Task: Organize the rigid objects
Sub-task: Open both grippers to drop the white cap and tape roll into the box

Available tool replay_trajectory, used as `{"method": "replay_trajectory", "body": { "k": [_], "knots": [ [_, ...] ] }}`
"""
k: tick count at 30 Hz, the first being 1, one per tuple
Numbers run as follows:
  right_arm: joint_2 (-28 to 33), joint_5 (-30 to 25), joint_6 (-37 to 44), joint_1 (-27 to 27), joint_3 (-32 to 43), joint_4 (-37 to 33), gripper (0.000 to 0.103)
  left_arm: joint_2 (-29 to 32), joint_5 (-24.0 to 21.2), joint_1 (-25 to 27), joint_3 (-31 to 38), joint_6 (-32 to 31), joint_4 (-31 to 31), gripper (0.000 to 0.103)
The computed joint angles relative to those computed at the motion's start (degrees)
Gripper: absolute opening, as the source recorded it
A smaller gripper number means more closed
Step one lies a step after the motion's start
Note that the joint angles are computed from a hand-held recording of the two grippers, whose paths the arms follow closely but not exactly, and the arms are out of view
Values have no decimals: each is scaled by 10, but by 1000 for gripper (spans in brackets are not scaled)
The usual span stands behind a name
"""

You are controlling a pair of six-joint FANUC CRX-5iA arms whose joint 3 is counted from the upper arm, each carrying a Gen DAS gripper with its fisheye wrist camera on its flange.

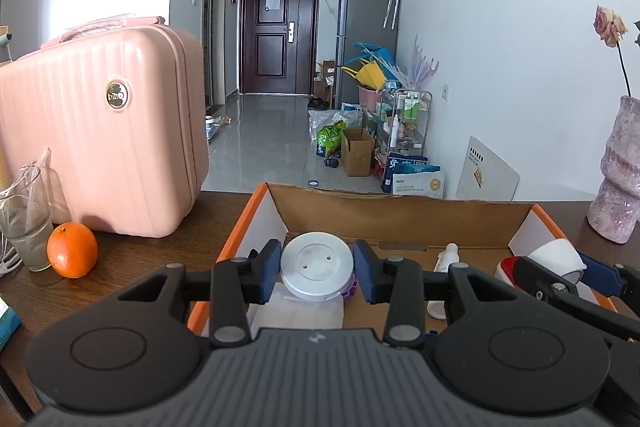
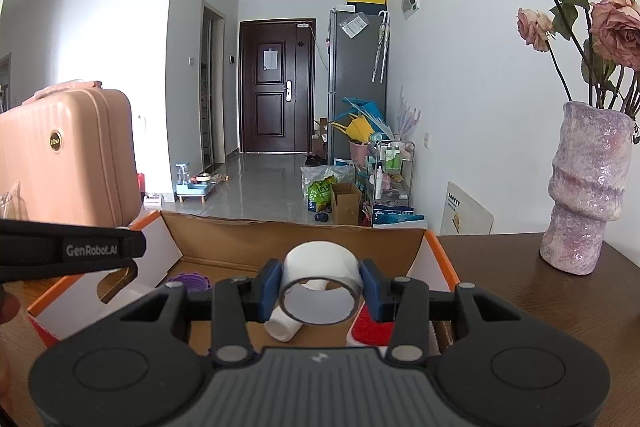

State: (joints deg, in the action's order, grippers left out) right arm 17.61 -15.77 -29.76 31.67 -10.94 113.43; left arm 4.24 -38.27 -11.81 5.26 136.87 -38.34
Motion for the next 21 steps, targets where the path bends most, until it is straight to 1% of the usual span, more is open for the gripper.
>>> {"method": "replay_trajectory", "body": {
  "k": [3, 4, 5, 7, 8, 9, 10, 11, 12, 13, 15, 17, 21],
  "knots": [
    [2, -3, 19, 4, 1, -20, 42, 1, 3, 3, -1, -3, 5, 41],
    [2, -4, 41, 8, 1, -40, 43, 0, 8, 7, -4, -13, 17, 41],
    [3, -9, 75, 16, 1, -77, 43, -1, 11, 11, -6, -18, 26, 43],
    [3, -24, 132, 34, 3, -146, 54, 1, 4, 8, -2, -4, 11, 51],
    [2, -29, 136, 37, 3, -153, 64, 2, 0, 7, 0, -1, 8, 55],
    [2, -35, 130, 37, 2, -146, 75, 2, -5, 6, 1, 5, 6, 73],
    [1, -43, 124, 38, 0, -139, 80, 4, -17, -1, 6, 24, -11, 91],
    [1, -49, 117, 39, 0, -135, 86, 6, -32, -12, 12, 53, -43, 95],
    [1, -52, 115, 39, 0, -135, 88, 7, -47, -22, 18, 72, -68, 98],
    [0, -54, 117, 41, 0, -141, 89, 7, -52, -24, 19, 75, -71, 103],
    [1, -61, 120, 43, 0, -151, 99, 5, -53, -23, 18, 85, -73, 103],
    [0, -67, 117, 44, 0, -149, 103, 5, -55, -21, 18, 84, -71, 103],
    [-3, -57, 122, 42, -1, -150, 103, 4, -61, -23, 19, 89, -76, 103]
  ]
}}
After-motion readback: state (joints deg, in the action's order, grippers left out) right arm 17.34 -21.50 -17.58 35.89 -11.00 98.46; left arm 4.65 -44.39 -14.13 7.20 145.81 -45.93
